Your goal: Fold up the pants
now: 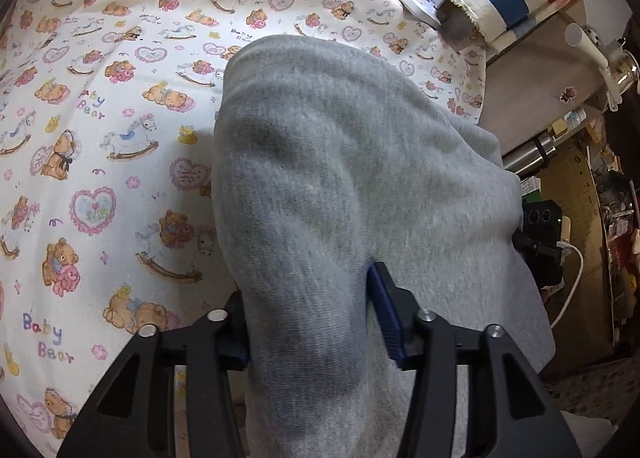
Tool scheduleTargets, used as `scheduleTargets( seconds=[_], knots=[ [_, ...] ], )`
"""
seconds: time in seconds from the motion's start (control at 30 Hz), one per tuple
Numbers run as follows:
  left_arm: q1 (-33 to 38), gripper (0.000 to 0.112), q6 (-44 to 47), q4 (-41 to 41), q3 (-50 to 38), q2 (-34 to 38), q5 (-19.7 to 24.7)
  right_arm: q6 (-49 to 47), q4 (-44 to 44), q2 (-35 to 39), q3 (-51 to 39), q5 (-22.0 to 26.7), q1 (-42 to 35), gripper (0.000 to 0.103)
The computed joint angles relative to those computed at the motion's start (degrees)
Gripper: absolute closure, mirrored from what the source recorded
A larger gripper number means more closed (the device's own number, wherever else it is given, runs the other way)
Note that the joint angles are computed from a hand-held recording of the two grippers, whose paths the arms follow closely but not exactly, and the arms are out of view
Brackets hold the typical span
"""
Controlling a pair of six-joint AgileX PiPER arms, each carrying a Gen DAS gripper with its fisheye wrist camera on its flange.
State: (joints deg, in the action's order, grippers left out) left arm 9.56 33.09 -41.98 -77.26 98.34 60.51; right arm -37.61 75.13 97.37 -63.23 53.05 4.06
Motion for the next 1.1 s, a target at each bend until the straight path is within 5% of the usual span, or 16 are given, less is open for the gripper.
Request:
scheduleTargets(
  seconds=[0.2, 0.43, 0.5, 0.53, 0.57, 0.6, 0.67, 0.8, 0.97, 1.1],
  knots=[
    [-2.93, 0.036, -3.24, 4.99, 0.10, -0.54, -4.63, -0.68, -0.32, -0.14, 0.14, -1.29, 0.50, 0.001],
    [0.30, 0.026, -0.20, -1.49, -3.92, 5.71, 3.19, -3.24, 2.06, 0.09, 1.17, 0.27, -0.44, 0.000],
    [1.92, 0.036, 1.08, -5.23, -3.97, 7.53, 5.74, -4.52, 3.18, 0.07, 1.52, 0.97, -0.67, 0.000],
    [2.79, 0.055, 2.70, -7.64, -3.83, 8.08, 7.62, -4.87, 3.57, -0.02, 1.82, 0.97, -0.64, 0.003],
    [3.00, 0.064, 2.68, -8.03, -3.21, 7.27, 7.65, -5.58, 4.86, -0.07, 2.08, 1.54, -0.63, 0.009],
    [2.56, 0.069, 2.40, -7.07, -2.67, 5.92, 6.59, -7.24, 7.10, 0.83, 2.12, 4.38, -1.05, 0.029],
    [0.76, 0.087, 1.13, -4.07, -1.41, 2.01, 3.85, -6.24, 7.54, 0.41, 1.91, 4.70, -0.72, 0.033],
    [-4.19, 0.090, -3.60, 4.17, -2.24, -2.83, 0.63, -1.57, 1.39, -4.05, 0.53, -1.09, 1.82, 0.056],
    [-7.87, 0.090, -7.68, 11.46, -4.34, -3.56, -0.90, 20.56, -19.85, -8.34, -4.84, -8.59, 7.68, 0.057],
    [-10.02, 0.089, -10.04, 15.07, -4.79, -3.13, -2.52, 43.27, -42.56, -9.12, -9.52, -11.06, 12.78, 0.027]
  ],
)
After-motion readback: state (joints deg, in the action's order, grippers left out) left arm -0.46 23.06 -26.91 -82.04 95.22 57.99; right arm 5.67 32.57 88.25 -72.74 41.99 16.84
